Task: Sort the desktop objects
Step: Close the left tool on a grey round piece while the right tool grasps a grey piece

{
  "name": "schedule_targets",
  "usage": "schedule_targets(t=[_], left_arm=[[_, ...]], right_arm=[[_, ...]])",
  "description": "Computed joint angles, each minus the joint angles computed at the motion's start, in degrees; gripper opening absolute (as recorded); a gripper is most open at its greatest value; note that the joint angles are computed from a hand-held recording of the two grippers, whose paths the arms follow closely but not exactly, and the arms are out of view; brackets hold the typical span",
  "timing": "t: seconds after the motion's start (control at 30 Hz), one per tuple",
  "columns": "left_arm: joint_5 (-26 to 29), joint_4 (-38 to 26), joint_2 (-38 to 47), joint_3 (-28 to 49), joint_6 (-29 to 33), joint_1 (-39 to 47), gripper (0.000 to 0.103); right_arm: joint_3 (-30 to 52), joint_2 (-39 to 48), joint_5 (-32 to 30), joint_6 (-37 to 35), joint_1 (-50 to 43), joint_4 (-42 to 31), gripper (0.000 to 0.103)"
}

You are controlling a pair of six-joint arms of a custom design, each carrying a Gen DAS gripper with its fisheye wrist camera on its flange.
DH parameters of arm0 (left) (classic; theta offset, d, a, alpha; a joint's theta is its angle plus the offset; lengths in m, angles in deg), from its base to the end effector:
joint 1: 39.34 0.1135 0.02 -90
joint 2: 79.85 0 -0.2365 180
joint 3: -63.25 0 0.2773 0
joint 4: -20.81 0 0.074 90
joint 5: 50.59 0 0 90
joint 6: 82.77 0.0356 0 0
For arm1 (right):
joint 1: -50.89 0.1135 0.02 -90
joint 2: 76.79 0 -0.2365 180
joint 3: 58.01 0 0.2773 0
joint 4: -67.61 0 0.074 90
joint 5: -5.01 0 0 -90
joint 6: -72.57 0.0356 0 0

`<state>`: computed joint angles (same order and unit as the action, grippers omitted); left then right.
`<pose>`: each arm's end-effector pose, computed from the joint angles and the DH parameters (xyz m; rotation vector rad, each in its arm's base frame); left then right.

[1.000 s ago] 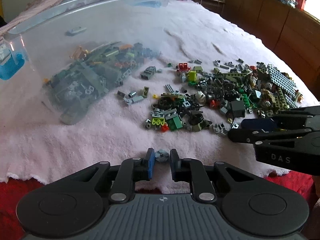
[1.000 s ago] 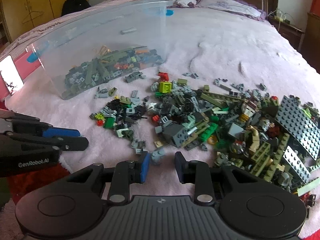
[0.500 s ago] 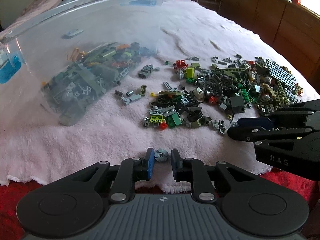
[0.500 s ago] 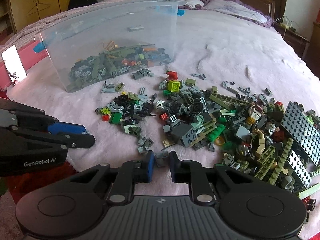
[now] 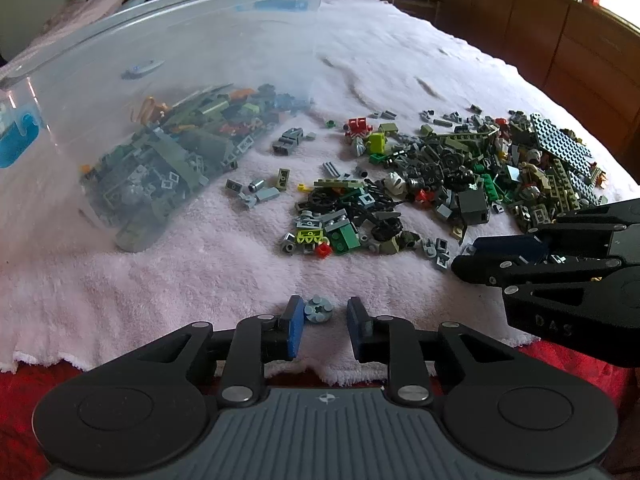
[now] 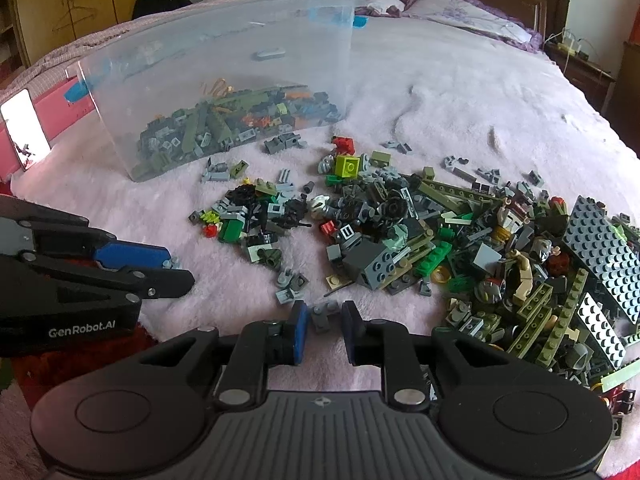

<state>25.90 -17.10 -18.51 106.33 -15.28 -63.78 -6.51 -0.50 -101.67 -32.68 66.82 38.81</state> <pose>0.2132 -0.0877 0.1439 -0.0481 2.5109 -0.0314 0.2663 0.0866 0.1400 -0.7831 2.3611 0.3691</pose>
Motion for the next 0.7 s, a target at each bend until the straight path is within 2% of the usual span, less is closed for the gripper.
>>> schedule_targets(t=[0.23,0.47,0.7], left_arm=[[-0.34,0.16,0.54,0.31,-0.24,-0.42,0.024],[-0.77,0.18,0.43,0.36,-0.36,-1.05,0.017],[-1.54,-0.39,-0.09,0.53,-0.88,-1.80,0.016]], right_arm=[[-0.23,0.12,0.27,-0.01,0.16,0.38,0.020],[-0.68,0.04,0.19,0.42,0.10,1.06,0.019],[-0.83,-0.06,0.00,1.07,-0.08,1.35,0.018]])
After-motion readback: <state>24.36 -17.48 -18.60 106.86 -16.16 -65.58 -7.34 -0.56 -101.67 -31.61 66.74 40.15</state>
